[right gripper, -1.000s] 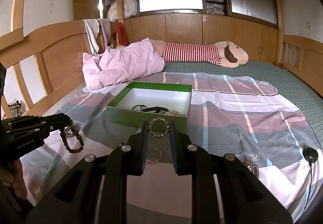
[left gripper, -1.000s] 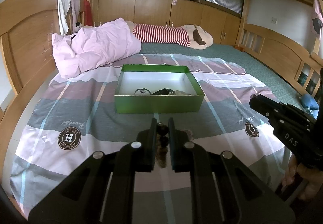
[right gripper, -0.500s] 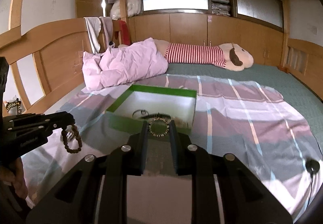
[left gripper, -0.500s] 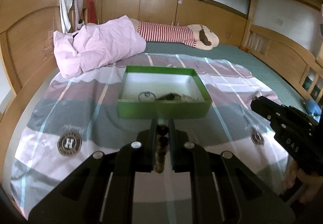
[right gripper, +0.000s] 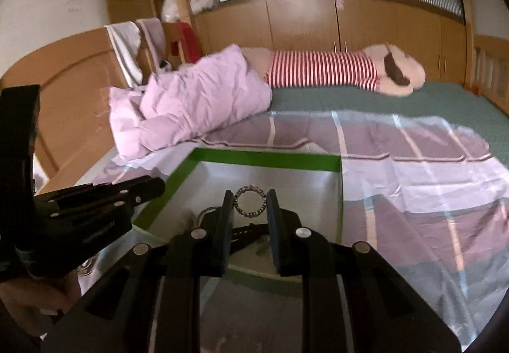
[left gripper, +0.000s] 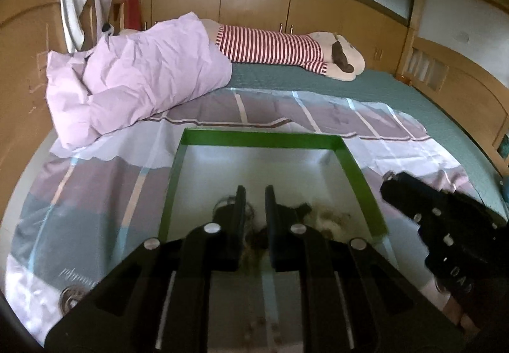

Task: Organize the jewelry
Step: 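Open the left tool over the box while the right tool releases the ring into it, then withdraw both tools from the box back over the remaining bracelets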

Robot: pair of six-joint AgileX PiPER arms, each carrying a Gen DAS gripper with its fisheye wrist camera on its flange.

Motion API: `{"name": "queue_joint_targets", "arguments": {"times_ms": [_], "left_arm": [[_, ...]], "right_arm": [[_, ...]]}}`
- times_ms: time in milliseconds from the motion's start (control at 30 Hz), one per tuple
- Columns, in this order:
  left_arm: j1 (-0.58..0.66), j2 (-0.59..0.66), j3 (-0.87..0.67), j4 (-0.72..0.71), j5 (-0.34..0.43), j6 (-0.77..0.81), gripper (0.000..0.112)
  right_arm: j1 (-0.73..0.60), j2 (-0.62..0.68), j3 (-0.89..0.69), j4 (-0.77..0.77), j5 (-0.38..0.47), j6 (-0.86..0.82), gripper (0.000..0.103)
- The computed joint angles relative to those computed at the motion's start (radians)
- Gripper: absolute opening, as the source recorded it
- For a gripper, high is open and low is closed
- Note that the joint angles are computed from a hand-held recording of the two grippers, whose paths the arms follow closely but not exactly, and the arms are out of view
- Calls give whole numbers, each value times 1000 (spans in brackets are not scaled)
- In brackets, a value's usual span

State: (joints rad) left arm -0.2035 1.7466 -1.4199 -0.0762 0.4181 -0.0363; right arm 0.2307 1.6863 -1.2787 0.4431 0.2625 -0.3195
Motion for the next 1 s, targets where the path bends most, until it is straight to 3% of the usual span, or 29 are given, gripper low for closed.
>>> {"name": "queue_joint_targets", "arguments": {"times_ms": [33, 67, 100, 133, 167, 200, 233, 333, 433, 500, 633, 667, 767, 833, 900, 1000], "left_arm": [[4, 32, -25, -17, -6, 18, 16], [7, 65, -52, -30, -4, 30, 26], [9, 82, -63, -33, -6, 32, 44], [9, 89, -59, -30, -22, 30, 54], [7, 82, -43, -12, -40, 15, 71], [1, 63, -20, 46, -59, -27, 78], [-6, 38, -5, 125, -64, -80, 80], [-4, -86, 48, 268, -84, -211, 89], [22, -277, 150, 195, -121, -206, 97], [4, -414, 241, 272, -135, -289, 99], [-92, -709, 484, 671, -110, -603, 99], [-130, -789, 556, 771, -70, -703, 99], [-307, -882, 650, 1009, 114, -982, 99], [-427, -918, 679, 1038, 223, -1027, 99], [-529, -922, 691, 1086, 311, -1069, 99], [-552, -886, 688, 1075, 327, -1078, 99]], "right_arm": [[3, 24, -17, -45, 0, 38, 21], [2, 46, -32, -51, 2, 40, 21], [-2, 66, -46, -28, 10, 16, 28], [-5, 80, -58, -46, 21, 30, 58], [-6, 73, -55, -83, 25, 72, 67], [-9, 41, -22, -80, -9, 81, 84], [-12, 6, 7, -38, -41, 50, 89], [-49, -133, 68, 240, -59, -184, 90], [-67, -309, 154, 301, -86, -201, 99], [-45, -447, 241, 143, -147, -58, 99], [-10, -652, 390, -257, -159, 255, 99], [-3, -701, 431, -357, -145, 323, 99], [60, -799, 494, -657, -15, 590, 99], [131, -843, 521, -839, 83, 789, 99], [183, -862, 538, -893, 154, 870, 99], [247, -851, 558, -944, 220, 928, 99]]}}
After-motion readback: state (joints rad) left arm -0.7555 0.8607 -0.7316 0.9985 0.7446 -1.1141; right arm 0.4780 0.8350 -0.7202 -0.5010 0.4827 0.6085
